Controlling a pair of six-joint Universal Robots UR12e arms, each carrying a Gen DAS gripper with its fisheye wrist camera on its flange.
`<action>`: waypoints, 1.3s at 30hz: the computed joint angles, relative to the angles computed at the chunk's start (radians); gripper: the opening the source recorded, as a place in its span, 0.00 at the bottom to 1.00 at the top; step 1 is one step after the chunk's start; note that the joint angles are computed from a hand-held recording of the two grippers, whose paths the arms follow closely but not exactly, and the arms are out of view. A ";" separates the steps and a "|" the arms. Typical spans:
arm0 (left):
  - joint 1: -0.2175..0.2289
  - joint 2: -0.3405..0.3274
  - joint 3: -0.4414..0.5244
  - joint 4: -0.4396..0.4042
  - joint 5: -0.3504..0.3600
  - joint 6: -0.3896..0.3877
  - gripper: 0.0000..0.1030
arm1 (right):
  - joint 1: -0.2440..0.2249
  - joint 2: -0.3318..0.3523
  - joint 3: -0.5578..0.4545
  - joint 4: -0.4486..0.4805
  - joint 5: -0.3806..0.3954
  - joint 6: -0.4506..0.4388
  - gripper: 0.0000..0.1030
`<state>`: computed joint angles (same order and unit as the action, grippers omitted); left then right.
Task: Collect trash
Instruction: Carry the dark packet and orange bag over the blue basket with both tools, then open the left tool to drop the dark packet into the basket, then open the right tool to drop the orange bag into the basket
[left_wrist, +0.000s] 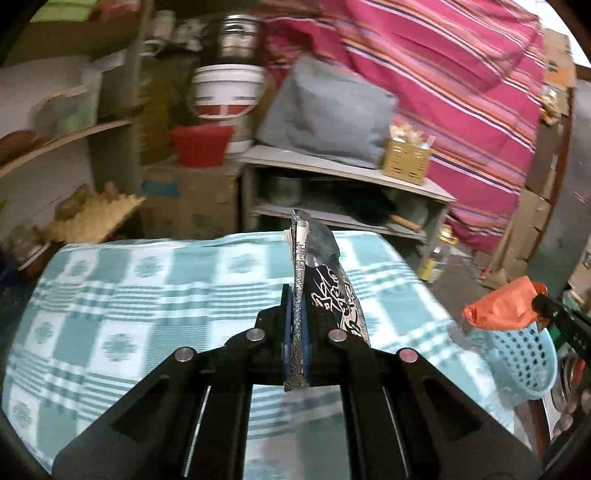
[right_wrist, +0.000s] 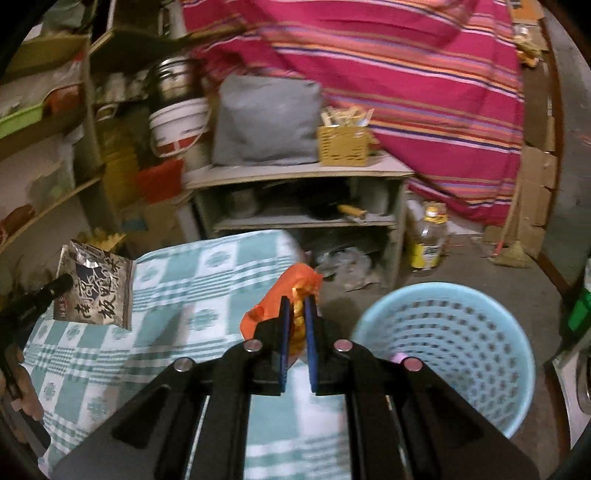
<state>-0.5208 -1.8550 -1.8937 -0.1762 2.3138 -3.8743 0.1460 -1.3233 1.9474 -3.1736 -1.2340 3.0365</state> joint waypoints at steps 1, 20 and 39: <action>-0.006 -0.014 0.016 0.009 -0.007 0.017 0.03 | -0.011 -0.004 0.005 -0.005 -0.006 -0.002 0.08; -0.086 -0.265 0.325 0.112 -0.226 0.220 0.03 | -0.177 -0.021 0.045 -0.018 -0.050 0.036 0.08; -0.108 -0.346 0.438 -0.005 -0.178 0.234 0.71 | -0.205 -0.002 0.034 0.036 -0.064 0.040 0.08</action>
